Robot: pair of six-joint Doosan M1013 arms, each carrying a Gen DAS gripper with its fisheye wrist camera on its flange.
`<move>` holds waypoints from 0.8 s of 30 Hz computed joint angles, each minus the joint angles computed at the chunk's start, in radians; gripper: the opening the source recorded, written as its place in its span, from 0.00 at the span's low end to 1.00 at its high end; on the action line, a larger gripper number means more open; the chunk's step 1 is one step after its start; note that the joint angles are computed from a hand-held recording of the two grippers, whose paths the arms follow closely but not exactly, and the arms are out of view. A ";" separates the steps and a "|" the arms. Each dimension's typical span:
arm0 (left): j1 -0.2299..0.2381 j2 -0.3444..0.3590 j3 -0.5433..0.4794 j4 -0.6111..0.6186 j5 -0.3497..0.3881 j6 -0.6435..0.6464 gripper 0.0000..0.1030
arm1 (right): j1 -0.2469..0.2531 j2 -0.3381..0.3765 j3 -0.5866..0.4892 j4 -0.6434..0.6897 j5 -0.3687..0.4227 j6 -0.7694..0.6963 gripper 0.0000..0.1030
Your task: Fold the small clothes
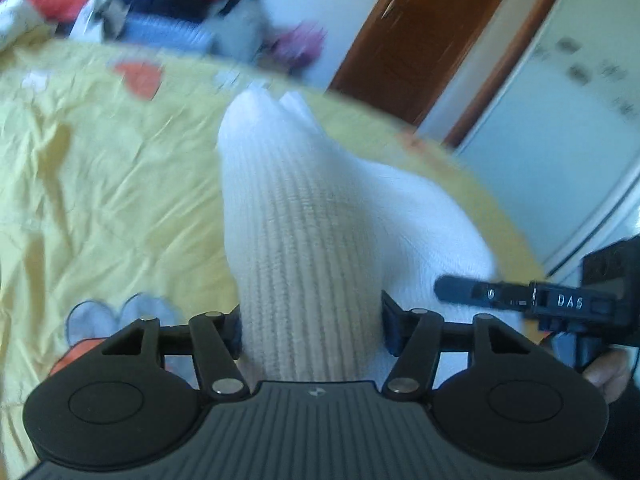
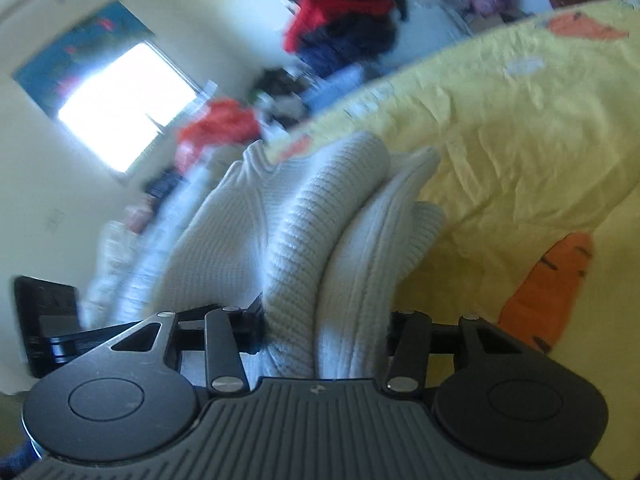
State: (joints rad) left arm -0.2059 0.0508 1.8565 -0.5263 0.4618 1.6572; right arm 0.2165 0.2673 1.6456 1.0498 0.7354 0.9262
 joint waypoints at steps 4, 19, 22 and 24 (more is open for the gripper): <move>0.039 -0.018 0.047 -0.227 -0.013 0.144 0.71 | -0.006 -0.021 0.034 0.037 -0.012 0.002 0.64; 0.029 -0.126 0.153 -0.274 0.041 0.257 0.47 | -0.031 -0.129 0.125 0.039 0.112 -0.151 0.42; 0.021 -0.134 0.139 -0.178 0.053 0.218 0.45 | -0.023 -0.131 0.117 -0.031 0.110 -0.129 0.41; -0.008 -0.125 0.144 -0.070 0.023 0.145 0.49 | -0.010 -0.114 0.125 -0.086 0.074 -0.103 0.48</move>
State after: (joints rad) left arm -0.2141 -0.0742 2.0001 -0.5959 0.4848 1.8021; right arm 0.2068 0.1530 1.7707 0.9642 0.8093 0.8228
